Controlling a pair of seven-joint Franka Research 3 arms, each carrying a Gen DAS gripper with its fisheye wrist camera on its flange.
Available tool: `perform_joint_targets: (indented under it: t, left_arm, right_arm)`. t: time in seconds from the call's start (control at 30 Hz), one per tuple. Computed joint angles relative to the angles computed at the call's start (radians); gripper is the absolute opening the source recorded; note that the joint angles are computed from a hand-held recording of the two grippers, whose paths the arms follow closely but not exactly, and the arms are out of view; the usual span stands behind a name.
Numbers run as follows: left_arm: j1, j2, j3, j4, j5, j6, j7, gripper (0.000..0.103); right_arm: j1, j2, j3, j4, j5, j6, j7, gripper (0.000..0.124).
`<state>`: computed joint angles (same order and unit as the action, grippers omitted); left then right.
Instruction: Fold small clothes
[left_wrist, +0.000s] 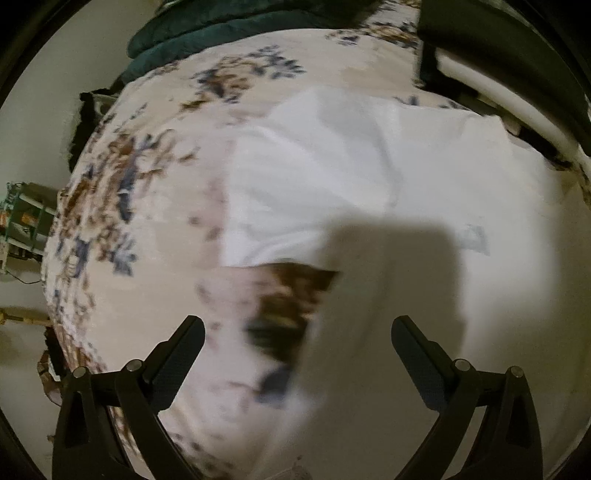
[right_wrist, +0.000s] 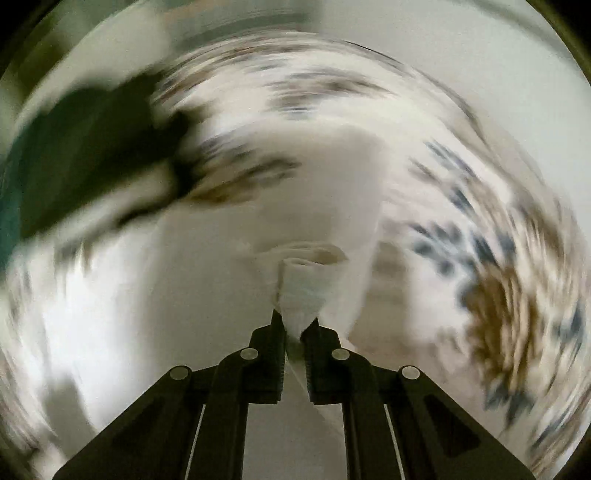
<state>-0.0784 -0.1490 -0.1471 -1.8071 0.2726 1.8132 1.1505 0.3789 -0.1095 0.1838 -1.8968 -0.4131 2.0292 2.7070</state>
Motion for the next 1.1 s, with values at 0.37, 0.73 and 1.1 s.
perform_joint_targets:
  t: [0.37, 0.73, 1.1]
  left_arm:
    - [0.085, -0.089, 0.076, -0.094, -0.035, -0.004, 0.065, 0.103]
    - [0.193, 0.030, 0.193, -0.080, -0.743, 0.109, 0.001, 0.102]
    - [0.203, 0.127, 0.104, 0.005, -0.574, 0.298, -0.037, 0.004]
  right_arm:
    - [0.092, 0.073, -0.025, 0.045, 0.352, -0.004, -0.222, 0.054]
    - [0.014, -0.063, -0.003, -0.107, 0.381, 0.014, 0.057, 0.059]
    - [0.020, 0.074, -0.010, 0.029, 0.307, 0.018, 0.171, 0.059]
